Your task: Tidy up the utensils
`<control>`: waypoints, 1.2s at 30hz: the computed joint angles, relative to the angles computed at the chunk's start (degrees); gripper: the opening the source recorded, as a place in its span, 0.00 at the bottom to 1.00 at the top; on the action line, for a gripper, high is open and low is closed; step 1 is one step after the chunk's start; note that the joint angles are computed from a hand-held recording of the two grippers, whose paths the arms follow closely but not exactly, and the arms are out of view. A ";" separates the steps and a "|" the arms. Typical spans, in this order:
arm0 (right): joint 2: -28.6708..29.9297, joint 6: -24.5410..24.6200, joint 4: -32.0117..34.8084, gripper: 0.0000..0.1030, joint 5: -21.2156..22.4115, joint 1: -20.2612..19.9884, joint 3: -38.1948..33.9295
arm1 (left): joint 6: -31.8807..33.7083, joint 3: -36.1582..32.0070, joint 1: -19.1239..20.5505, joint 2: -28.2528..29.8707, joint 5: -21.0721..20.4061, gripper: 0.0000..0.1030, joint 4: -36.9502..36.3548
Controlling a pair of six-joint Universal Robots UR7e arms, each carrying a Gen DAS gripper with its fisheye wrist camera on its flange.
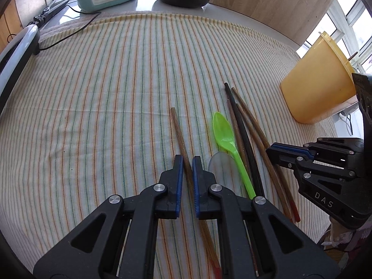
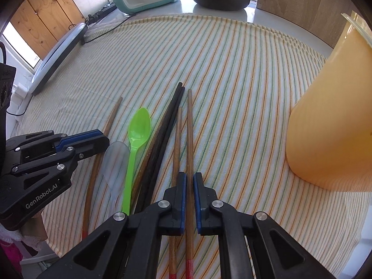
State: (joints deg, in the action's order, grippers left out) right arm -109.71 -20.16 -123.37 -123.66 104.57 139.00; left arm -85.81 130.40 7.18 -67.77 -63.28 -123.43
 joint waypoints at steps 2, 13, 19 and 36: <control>-1.12 0.03 0.64 0.04 1.45 -0.61 -0.09 | -0.76 0.44 -0.73 -0.75 0.48 0.05 0.15; -7.37 -0.31 3.19 0.04 6.81 0.11 -0.69 | -6.58 1.97 -5.02 -7.75 4.59 0.04 4.25; -11.93 -1.53 3.39 0.04 9.83 1.26 -1.06 | -7.29 -0.06 -8.33 -9.57 8.22 0.03 8.68; -20.99 -3.00 1.81 0.04 14.85 4.68 -2.87 | -4.74 -5.28 -12.65 -8.96 15.94 0.03 10.03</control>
State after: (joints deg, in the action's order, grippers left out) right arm -130.70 -23.15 -121.56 -108.80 109.26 136.13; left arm -90.55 125.12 -5.46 -76.73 -47.34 -113.40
